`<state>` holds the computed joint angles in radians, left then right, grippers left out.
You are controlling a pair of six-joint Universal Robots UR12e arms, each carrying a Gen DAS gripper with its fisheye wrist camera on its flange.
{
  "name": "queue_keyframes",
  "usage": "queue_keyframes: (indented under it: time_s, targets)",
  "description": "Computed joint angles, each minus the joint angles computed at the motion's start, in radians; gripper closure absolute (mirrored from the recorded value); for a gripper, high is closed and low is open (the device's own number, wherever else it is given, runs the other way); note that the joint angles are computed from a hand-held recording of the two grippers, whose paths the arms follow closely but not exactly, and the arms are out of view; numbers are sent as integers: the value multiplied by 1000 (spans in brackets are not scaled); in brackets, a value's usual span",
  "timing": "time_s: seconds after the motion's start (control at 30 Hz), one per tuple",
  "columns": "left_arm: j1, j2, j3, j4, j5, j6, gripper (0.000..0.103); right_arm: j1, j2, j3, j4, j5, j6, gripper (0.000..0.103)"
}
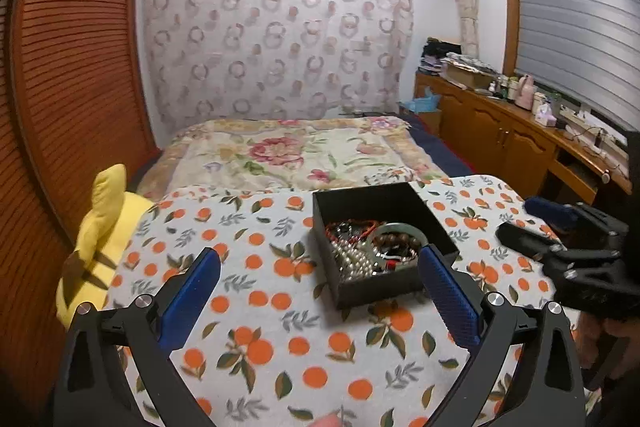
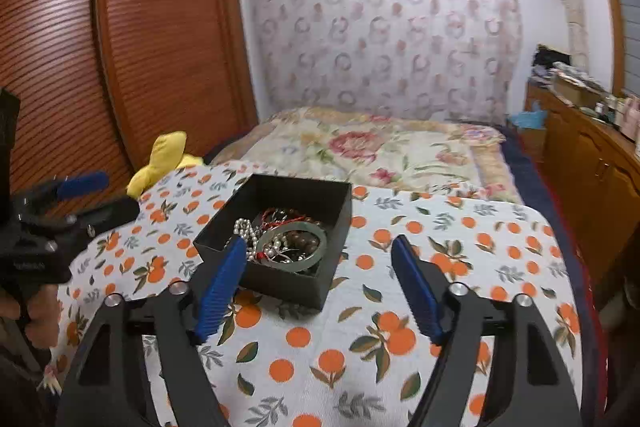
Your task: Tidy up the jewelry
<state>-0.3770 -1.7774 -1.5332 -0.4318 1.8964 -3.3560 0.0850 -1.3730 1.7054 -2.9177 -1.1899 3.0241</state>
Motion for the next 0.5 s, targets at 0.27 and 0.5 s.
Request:
queue_keyframes:
  time_s: [0.27,0.5]
  targets:
    - [-28,32,-48,27,63,-19,7,1,-53,78,-111,-80,71,2]
    - [-43,53,-78,31,95,-41,7,6,-83,123,-140,-139,93,2]
